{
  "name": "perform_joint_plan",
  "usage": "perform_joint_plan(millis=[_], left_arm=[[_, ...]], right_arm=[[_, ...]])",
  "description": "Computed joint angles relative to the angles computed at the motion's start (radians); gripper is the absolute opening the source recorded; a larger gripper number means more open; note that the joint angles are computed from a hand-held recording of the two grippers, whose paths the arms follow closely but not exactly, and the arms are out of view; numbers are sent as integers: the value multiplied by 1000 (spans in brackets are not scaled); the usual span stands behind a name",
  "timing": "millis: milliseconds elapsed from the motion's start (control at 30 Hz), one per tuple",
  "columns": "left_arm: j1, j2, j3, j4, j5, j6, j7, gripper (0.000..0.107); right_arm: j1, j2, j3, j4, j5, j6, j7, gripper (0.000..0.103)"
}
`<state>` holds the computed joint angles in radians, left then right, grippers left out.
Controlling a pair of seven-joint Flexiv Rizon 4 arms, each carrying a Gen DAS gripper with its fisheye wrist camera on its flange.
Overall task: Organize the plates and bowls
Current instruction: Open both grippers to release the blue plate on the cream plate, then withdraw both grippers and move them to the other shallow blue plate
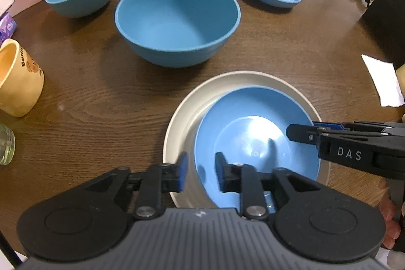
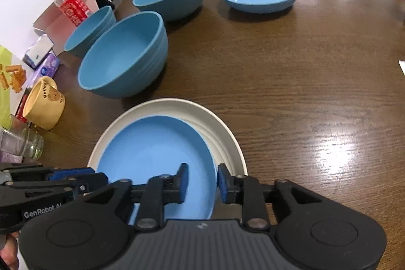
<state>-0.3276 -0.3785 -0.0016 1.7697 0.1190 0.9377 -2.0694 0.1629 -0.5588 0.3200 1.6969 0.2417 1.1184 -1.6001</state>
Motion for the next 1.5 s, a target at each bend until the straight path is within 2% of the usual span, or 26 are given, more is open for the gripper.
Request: perform_joint_plan(millis=[167,233,400,467,600,633,1133,1500], left_arm=[[-2,25,10,12,22,29,-17,43],[-5,38,17,16,40,39,-31,49],[-16,63,37,16,110,43,-95,74],[-11,73,37,21,123,50,-110,79],[-2,91,39,29,153,69,-134,103],[-4,93,41,29,168,80,-144,103],[29,96,18,19,128,103,-109,103],[27,46,14,-74,91,101,-68,103]], right_arm=[[-12,22,15,7,16,24,-34,39],[-15,30,17,12,22,39,-46,52],[-20,51,9,27,28,79,-50,82],[-21,52,2,26,24,82,-42,86],[-19,58,-14,33,12,91,-14,101],[-20,58,-15,33,9,94,-9,103],[5,65,-68,36,-93,92,102,103],[9,51,-109,-23,-188,70,151,103]])
